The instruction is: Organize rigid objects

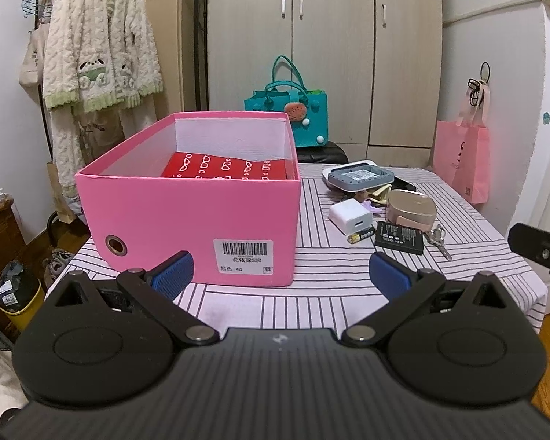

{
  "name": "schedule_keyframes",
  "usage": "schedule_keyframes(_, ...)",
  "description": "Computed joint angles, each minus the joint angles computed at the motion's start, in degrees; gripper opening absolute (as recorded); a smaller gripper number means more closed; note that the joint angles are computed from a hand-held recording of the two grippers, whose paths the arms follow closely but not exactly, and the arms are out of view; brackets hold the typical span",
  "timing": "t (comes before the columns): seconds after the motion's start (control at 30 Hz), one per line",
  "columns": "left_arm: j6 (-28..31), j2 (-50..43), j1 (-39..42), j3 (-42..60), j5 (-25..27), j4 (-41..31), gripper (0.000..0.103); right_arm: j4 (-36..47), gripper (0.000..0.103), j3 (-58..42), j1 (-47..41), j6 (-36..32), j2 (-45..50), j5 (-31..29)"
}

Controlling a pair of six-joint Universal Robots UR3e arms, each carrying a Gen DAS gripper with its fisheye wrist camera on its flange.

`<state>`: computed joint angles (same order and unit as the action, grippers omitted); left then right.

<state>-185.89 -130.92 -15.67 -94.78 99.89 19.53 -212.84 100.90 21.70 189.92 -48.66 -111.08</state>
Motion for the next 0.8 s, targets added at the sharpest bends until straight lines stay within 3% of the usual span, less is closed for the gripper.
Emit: schedule_keyframes(0.8,-0.11,-0.32,0.05,-0.47,0.02,0.09,0.103,0.68,0.103,0.88,-0.27,0.40,-0.12,0.41)
